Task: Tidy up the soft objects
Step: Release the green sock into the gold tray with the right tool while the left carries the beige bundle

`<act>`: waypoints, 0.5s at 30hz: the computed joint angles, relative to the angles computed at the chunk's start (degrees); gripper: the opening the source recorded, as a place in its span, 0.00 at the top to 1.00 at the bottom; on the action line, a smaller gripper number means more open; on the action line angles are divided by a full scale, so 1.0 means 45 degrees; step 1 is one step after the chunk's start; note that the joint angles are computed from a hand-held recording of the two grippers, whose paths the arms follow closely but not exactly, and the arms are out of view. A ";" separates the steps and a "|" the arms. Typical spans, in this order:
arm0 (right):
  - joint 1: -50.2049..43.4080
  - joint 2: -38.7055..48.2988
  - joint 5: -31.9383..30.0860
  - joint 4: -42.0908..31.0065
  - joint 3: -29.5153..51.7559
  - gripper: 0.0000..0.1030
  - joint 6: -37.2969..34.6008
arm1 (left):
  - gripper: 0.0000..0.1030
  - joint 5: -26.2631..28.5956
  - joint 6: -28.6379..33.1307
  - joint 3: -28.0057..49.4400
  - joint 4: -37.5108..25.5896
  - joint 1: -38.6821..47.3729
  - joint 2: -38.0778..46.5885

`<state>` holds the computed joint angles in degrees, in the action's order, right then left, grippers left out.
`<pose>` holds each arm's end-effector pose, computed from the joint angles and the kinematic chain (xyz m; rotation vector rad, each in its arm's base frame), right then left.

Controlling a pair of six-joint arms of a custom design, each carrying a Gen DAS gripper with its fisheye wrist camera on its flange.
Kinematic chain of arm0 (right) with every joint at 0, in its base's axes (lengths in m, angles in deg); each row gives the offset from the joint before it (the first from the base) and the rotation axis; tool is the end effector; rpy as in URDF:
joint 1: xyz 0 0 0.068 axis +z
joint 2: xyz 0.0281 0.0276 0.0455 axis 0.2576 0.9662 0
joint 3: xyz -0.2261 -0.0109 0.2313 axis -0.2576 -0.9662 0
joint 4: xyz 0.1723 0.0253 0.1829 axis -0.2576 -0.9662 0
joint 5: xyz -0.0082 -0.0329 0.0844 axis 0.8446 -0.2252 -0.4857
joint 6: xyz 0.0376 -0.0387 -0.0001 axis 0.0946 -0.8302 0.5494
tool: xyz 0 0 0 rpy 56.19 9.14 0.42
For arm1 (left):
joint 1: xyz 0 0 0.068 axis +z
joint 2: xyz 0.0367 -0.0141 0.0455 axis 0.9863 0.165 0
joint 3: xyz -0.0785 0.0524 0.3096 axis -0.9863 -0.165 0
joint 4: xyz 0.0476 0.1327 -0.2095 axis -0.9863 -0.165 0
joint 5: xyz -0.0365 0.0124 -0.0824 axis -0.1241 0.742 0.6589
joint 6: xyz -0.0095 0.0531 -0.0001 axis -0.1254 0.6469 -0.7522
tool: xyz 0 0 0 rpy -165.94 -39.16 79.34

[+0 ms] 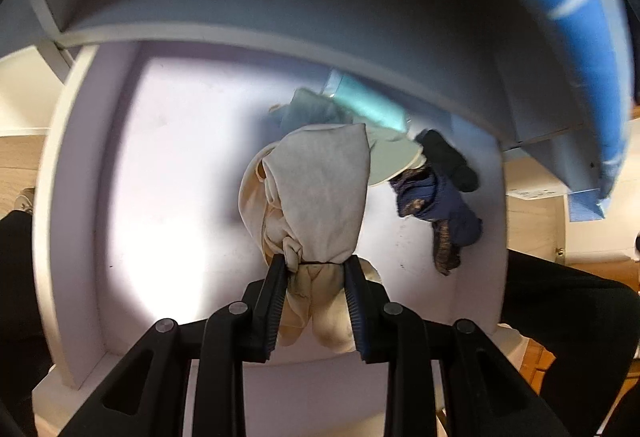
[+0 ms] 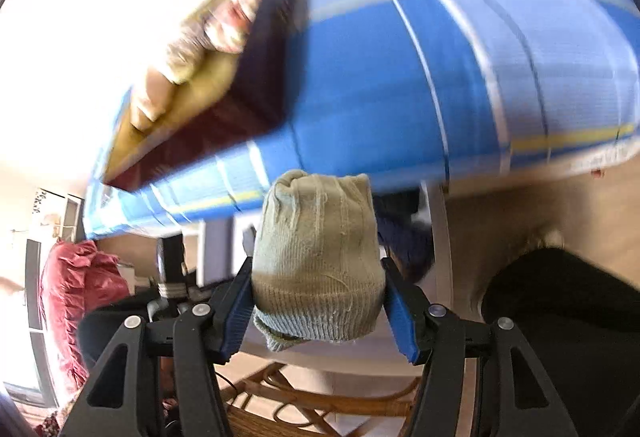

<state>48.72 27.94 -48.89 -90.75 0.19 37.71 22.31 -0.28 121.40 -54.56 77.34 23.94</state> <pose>0.1864 0.1232 0.4137 0.6748 2.5970 0.5464 0.3122 -0.0314 0.2212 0.4896 2.9689 -0.6118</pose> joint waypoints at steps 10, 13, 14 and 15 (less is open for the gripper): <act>-0.0945 0.2796 0.0935 -0.2352 0.6618 0.42 -0.3168 | 0.73 0.1182 0.2184 0.0498 -0.2149 0.0861 -0.2175; -0.1216 0.4327 0.0947 -0.3121 0.9049 0.42 -0.4068 | 0.73 0.1563 0.3102 0.0663 -0.2793 0.0827 -0.2906; -0.1204 0.4687 0.0955 -0.3202 0.9474 0.42 -0.4252 | 0.73 0.1688 0.3302 0.0684 -0.2912 0.0814 -0.3069; -0.1208 0.5244 0.1004 -0.3406 1.0166 0.42 -0.4537 | 0.73 0.1813 0.3534 0.0744 -0.3083 0.0790 -0.3269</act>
<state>43.29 51.53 -44.37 -106.08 45.94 17.29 30.47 15.62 124.74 -68.43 80.90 9.23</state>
